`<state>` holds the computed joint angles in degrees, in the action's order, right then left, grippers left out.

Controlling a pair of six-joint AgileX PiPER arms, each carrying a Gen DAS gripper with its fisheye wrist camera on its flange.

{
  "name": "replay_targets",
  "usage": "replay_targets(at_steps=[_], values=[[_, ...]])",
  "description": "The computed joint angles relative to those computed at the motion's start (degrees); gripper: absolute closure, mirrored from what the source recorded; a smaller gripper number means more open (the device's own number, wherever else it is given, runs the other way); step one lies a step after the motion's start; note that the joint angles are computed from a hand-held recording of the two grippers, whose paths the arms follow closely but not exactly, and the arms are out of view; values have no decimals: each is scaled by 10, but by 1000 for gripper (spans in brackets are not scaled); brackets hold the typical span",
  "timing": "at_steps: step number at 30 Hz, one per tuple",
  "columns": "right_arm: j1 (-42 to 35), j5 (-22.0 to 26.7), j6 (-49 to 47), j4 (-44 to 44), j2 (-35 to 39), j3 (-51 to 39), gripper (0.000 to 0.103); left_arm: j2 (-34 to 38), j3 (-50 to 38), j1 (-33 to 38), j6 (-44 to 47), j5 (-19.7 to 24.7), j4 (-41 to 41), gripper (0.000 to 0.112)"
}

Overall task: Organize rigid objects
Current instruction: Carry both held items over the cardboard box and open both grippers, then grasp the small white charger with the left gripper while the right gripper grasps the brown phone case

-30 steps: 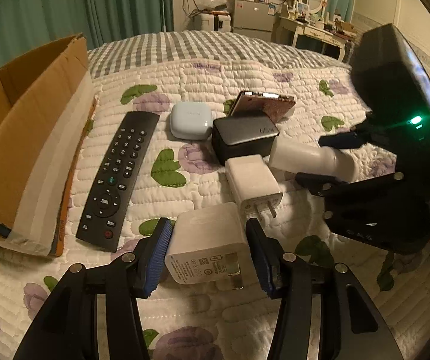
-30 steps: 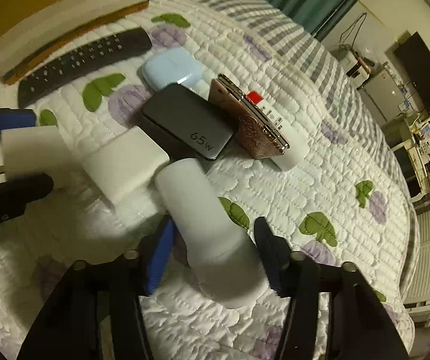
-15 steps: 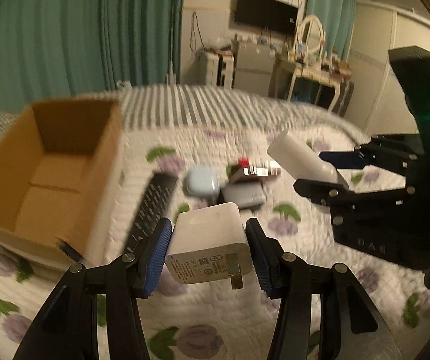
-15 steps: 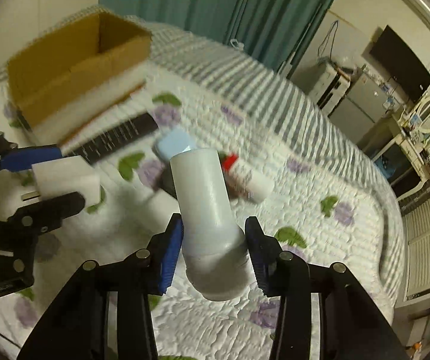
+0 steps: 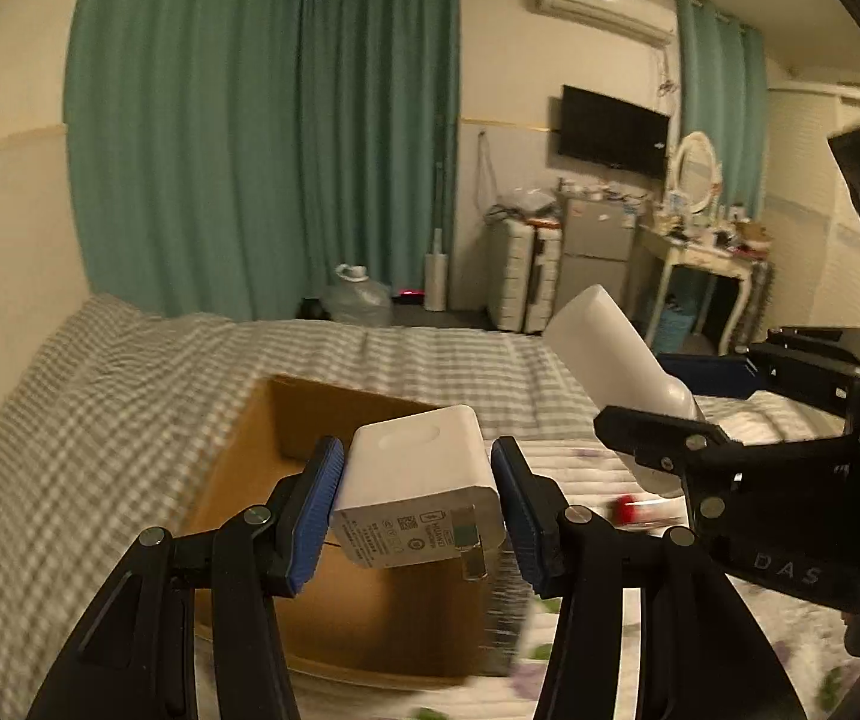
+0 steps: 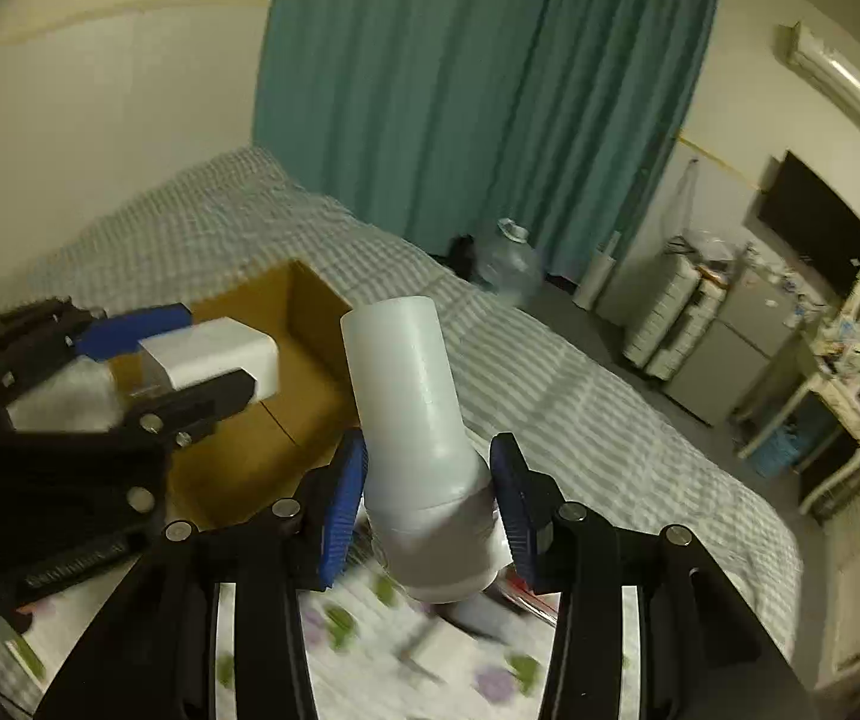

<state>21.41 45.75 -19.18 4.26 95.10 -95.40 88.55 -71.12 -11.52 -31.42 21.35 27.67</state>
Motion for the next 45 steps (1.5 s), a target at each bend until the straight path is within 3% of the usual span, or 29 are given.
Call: replay_targets(at_steps=[2,5,12,20,22,24,26,28,30,35,39,45], values=[[21,17,16,11,47,-58,61,9,7,20,-1,-7,14,60],[44,45,35,16,123,-146,61,45,-5,61,71,-20,-46,60],[53,111,50,39,286,-333,61,106,-3,93,130,-50,-88,60],[44,102,29,76,336,-339,61,138,-12,87,154,-43,-104,60],[39,82,24,90,324,-314,61,138,-15,85,160,-41,-104,58],[31,74,17,108,313,-300,60,123,-3,73,91,-49,-31,56],[22,54,18,111,285,-266,50,106,7,64,28,-50,33,46],[10,38,19,115,253,-232,34,90,9,54,3,-40,47,44],[-3,14,15,120,215,-189,33,75,8,41,-1,-28,41,44],[-52,-70,-14,130,79,-40,13,33,18,-38,-183,16,214,41],[-102,-128,-64,164,-19,59,1,6,15,-91,-263,31,271,37],[-171,-160,-157,211,-111,155,0,27,-24,-177,-309,99,299,37]])
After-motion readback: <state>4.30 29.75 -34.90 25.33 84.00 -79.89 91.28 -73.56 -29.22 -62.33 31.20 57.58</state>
